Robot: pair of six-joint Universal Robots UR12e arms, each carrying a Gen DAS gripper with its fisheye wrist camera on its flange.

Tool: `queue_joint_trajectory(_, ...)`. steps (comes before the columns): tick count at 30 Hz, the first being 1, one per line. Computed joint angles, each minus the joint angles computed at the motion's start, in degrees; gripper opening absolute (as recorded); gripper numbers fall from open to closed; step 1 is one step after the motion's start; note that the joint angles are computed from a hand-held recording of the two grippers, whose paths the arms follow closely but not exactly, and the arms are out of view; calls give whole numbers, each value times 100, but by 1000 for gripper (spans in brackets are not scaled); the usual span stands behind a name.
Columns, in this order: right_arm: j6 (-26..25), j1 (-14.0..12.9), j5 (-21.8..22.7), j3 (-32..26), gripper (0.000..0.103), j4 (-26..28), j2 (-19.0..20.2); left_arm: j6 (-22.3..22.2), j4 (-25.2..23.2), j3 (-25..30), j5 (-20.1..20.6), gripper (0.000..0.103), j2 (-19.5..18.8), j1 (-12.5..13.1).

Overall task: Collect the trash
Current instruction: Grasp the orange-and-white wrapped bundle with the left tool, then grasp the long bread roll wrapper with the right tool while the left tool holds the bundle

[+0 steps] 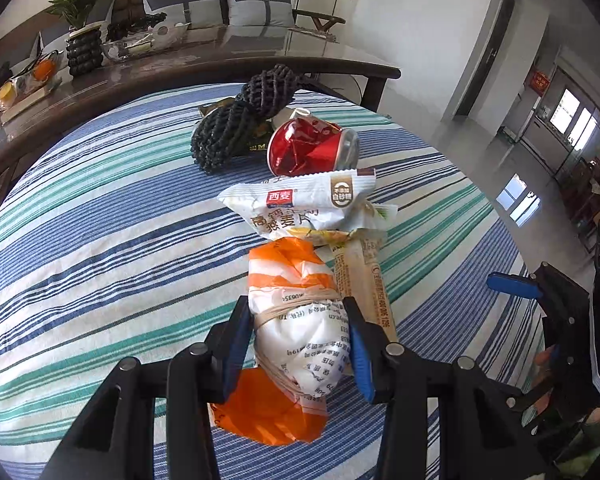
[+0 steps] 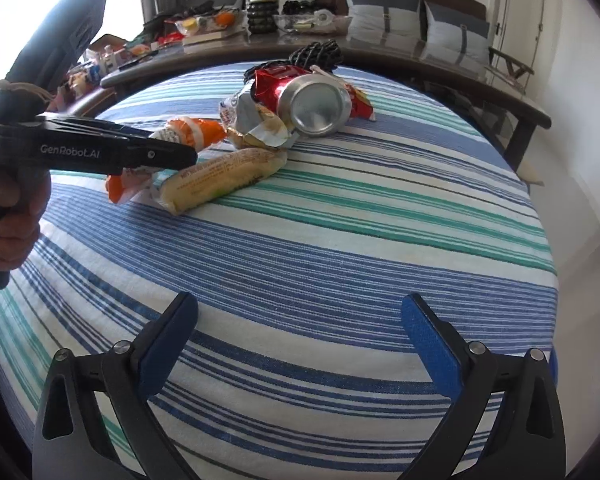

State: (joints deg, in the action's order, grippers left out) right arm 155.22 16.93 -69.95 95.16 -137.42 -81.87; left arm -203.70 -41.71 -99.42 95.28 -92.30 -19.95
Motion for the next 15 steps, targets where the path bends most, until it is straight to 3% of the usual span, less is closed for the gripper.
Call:
queue_joint_trajectory(3, 70, -20, 54, -27, 101, 55, 17, -697, -172, -51, 550, 45, 142, -128)
queue_joint_trajectory(7, 224, -61, 169, -73, 101, 156, 45, -1466, -721, -117, 1730, 45, 319, -301)
queue_joint_trajectory(10, 526, -67, 191, -175, 101, 280, 91, -1796, -741, -295, 1997, 45, 464, -292)
queue_joint_trajectory(12, 775, -52, 461, -360, 101, 552, 179, -1945, -752, -349, 2096, 45, 504, -285)
queue_joint_trajectory(15, 969, 138, 613, -635, 101, 684, 332, -2010, -685, -384, 2103, 45, 515, -265)
